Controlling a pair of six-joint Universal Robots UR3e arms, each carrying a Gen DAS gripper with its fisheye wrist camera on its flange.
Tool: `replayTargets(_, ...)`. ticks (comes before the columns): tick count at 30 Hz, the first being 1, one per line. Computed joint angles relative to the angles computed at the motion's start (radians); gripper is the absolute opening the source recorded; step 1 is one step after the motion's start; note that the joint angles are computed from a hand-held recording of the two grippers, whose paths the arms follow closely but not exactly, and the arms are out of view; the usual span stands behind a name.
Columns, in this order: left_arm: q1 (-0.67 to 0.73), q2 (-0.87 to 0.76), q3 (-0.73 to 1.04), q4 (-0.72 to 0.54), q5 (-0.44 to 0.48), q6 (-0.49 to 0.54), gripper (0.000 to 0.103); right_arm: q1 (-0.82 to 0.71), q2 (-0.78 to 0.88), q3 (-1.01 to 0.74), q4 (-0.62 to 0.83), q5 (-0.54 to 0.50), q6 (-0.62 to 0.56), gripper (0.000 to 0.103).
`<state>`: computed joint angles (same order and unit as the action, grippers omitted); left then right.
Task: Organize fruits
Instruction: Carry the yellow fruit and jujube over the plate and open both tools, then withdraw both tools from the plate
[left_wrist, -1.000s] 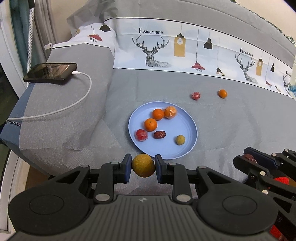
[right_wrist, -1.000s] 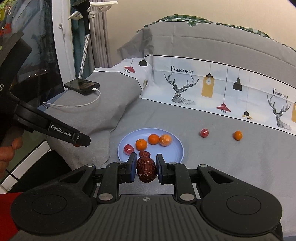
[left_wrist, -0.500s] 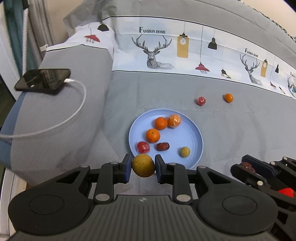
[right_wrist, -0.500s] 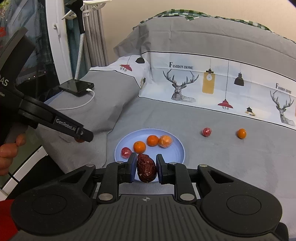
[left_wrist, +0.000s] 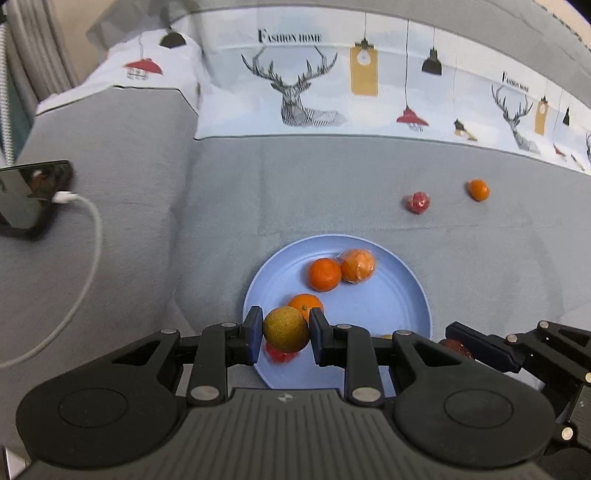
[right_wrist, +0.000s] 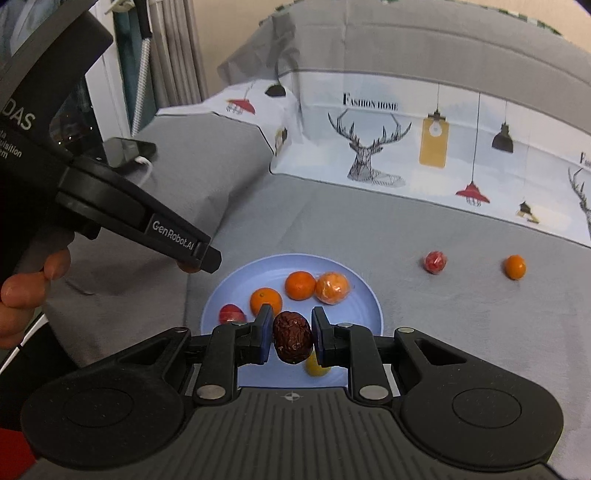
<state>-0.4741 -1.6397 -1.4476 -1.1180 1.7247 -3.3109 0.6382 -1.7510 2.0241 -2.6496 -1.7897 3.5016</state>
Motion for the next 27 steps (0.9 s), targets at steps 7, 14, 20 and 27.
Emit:
replayTargets(7, 0.02, -0.115, 0.011, 0.042, -0.01, 0.031, 0.029, -0.074, 0.085, 0.008, -0.058, 0.069, -0.053, 0.023)
replayTargets(14, 0.043, -0.158, 0.021, 0.067, -0.026, 0.056, 0.081, -0.122, 0.142, -0.005, -0.088, 0.116, -0.084, 0.025)
replayTargets(20, 0.031, -0.05, -0.046, 0.111, 0.004, 0.051, 0.103, -0.11, 0.053, -0.002, -0.007, 0.093, -0.073, 0.086)
replayTargets(27, -0.004, 0.157, -0.151, -0.033, 0.004, -0.028, 0.103, -0.008, -0.118, -0.013, 0.229, 0.055, 0.094, 0.097)
